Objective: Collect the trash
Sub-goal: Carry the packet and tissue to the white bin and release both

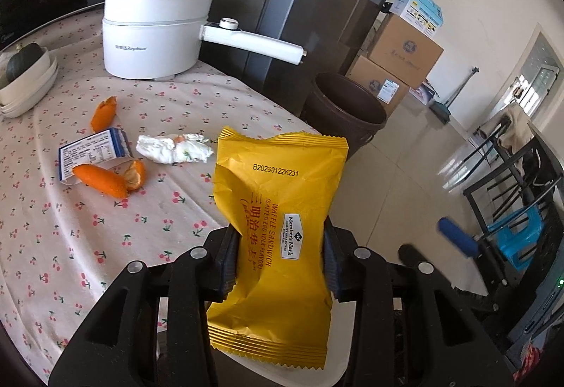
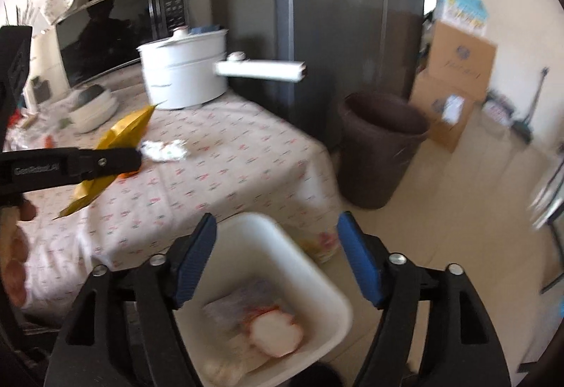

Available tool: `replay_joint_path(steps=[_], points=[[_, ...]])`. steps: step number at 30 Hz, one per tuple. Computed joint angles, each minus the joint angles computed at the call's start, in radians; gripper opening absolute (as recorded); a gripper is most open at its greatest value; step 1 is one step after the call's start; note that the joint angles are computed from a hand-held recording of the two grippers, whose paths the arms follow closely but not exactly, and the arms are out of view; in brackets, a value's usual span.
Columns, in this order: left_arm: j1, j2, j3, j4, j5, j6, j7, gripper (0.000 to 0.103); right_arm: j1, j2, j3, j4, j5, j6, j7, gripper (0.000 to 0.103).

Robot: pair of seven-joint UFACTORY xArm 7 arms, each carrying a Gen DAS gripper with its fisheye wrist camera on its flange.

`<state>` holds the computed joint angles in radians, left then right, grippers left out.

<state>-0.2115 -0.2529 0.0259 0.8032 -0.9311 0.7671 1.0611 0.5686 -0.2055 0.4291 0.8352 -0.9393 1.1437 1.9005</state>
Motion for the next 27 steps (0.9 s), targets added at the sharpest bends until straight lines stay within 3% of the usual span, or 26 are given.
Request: replay_joint_path(steps=[6, 18, 27], points=[[-0.011, -0.003, -0.009, -0.008, 0.011, 0.018, 0.017, 0.04, 0.004, -0.023, 0.011, -0.006, 0.025, 0.131, 0.041, 0.087], [-0.024, 0.003, -0.024, -0.023, 0.055, 0.037, 0.022, 0.051, -0.029, -0.056, 0.016, -0.035, 0.081, 0.15, 0.068, 0.091], [-0.028, 0.004, -0.027, -0.029, 0.077, 0.027, 0.006, 0.071, -0.023, -0.051, 0.015, -0.029, 0.084, 0.183, 0.075, 0.094]])
